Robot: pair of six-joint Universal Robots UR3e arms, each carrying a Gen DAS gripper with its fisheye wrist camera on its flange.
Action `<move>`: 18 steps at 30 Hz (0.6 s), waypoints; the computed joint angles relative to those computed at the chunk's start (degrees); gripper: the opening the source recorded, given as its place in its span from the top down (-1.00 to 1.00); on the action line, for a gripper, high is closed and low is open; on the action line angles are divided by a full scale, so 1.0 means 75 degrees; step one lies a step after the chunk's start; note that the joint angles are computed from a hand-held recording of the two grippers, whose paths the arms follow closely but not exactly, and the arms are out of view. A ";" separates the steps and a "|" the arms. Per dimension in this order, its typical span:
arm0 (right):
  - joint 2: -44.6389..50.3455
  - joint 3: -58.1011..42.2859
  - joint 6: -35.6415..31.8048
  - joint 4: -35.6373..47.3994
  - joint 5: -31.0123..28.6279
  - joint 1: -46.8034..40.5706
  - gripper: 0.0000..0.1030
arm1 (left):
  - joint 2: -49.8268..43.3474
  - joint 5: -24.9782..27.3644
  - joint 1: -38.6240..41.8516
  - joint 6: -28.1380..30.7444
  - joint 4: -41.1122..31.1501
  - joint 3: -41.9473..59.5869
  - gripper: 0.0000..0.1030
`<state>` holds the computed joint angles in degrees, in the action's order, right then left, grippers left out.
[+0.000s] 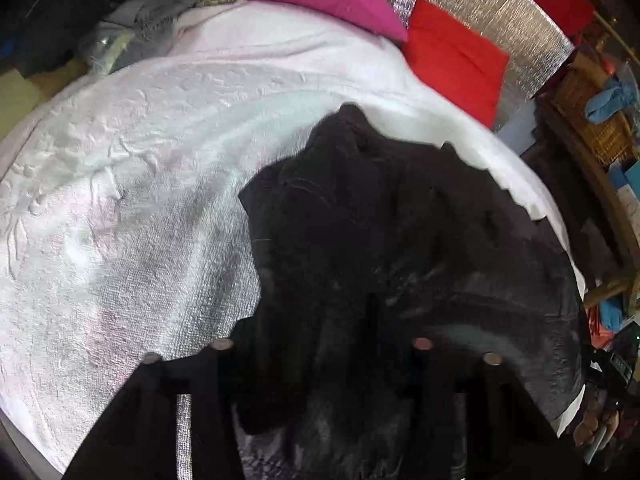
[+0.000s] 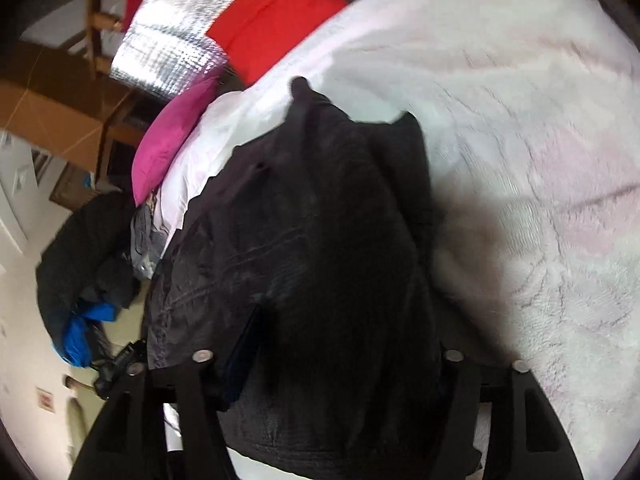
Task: Fold large clothes
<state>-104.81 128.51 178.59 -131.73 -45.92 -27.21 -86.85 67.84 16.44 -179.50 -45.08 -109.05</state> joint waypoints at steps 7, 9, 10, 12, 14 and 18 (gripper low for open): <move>0.0267 -0.0075 0.0696 -0.0921 -0.0899 0.0553 0.01 | -0.0312 0.1112 -0.0543 -0.0291 0.0258 0.0092 -0.53; 0.0661 -0.0032 0.0930 -0.1117 -0.0826 0.0534 -0.03 | -0.0412 0.1567 -0.0795 -0.0429 0.0401 0.0170 -0.62; 0.0604 -0.0098 0.0888 -0.0945 -0.0730 0.0456 -0.06 | -0.0341 0.1613 -0.0831 -0.0473 0.0330 0.0203 -0.62; 0.0263 -0.0254 0.1061 -0.0684 -0.1017 0.0513 -0.08 | -0.0002 0.1927 -0.0986 -0.0639 0.0377 0.0085 -0.61; -0.0150 -0.0390 0.1352 -0.0720 -0.1915 0.0898 -0.11 | 0.0413 0.2543 -0.1249 -0.0826 0.0507 -0.0068 -0.61; -0.1763 0.0087 0.1929 -0.1036 -0.3229 0.1277 -0.24 | 0.1528 0.4011 -0.1948 -0.0982 0.1794 -0.1095 -0.62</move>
